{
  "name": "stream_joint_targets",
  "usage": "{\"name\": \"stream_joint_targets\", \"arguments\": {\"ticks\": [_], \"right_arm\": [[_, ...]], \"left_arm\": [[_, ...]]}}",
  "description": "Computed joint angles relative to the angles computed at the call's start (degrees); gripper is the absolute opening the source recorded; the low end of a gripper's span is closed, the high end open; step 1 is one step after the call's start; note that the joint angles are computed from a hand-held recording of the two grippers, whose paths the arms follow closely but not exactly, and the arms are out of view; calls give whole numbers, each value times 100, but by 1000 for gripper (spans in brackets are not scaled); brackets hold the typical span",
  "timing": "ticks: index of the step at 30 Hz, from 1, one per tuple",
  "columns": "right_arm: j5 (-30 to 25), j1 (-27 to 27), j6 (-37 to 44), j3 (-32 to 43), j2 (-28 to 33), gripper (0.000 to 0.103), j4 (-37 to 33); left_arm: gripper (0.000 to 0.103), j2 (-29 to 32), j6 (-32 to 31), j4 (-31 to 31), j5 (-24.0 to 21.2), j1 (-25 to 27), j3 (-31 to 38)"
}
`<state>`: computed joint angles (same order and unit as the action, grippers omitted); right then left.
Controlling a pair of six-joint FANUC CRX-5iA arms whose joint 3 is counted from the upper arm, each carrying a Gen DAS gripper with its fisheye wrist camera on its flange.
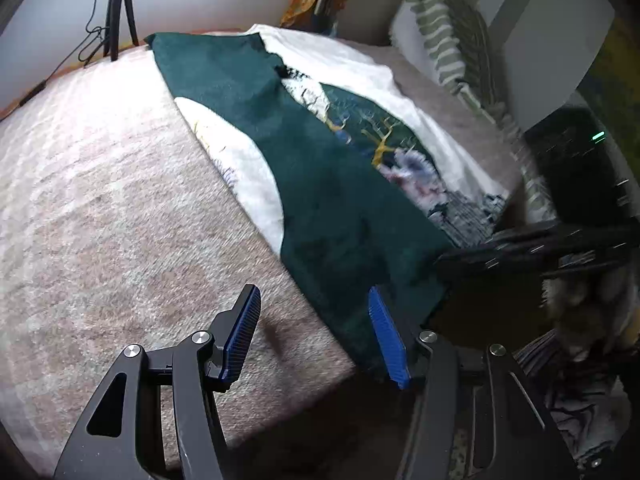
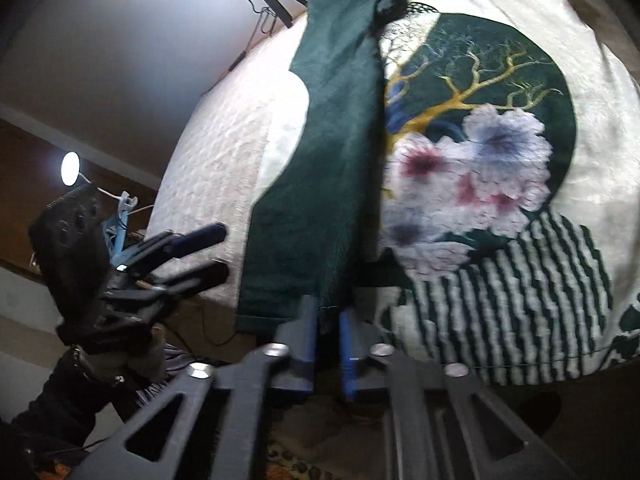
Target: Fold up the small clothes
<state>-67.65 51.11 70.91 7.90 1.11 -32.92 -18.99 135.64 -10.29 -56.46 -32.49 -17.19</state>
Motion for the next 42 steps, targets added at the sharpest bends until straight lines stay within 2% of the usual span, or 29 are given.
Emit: {"name": "stream_joint_targets", "arguments": {"ticks": [2,5,7,9,12,13,14,20,23,26,29,31,35,39,42], "right_arm": [[138,69,35,-23,-128,1,74],[287,220,-205,-143,-324,1,544],[159,371,-523,-213,-289,1,1042],[-8,313,-428,-215,-213,2,898],[-269,256,-233,-54,-97,21,735],[-183,242,-193,-78,-159,29,761],[-91,220,-177,-94,-213,30,800],[561,-135,-734,-251,-598,31,1508],[728,-314,-982,-242,-633,32,1929],[773,-485,-1147,-241,-659,33,2345],[740,-687,-1305,-235,-615,34,2477],[573,-848,-1303,-219,-603,34,2482],[309,-814,-1390,-304,-588,39,2797],[85,-725,-1118,-358,-566,39,2893],[-36,-582,-946,-443,-525,39,3197]], "left_arm": [[54,8,-5,20,-30,6,-37],[54,34,42,-153,-136,-120,44],[54,30,76,-179,-162,-139,62],[54,-3,122,-224,-183,-145,83],[54,3,227,-566,-341,-305,282],[54,13,286,-688,-391,-374,357],[54,27,321,-758,-394,-415,413],[54,439,223,-1199,-354,-803,990],[54,765,-104,-1112,-171,-825,1276],[54,1071,-624,-606,198,-567,1465],[54,1338,-960,-398,236,-398,1773],[54,1564,-1326,-311,171,-231,2113],[54,2038,-2028,74,76,259,2761],[54,2919,-2789,484,-263,763,3868],[54,3664,-2944,723,-568,1081,4795]]}}
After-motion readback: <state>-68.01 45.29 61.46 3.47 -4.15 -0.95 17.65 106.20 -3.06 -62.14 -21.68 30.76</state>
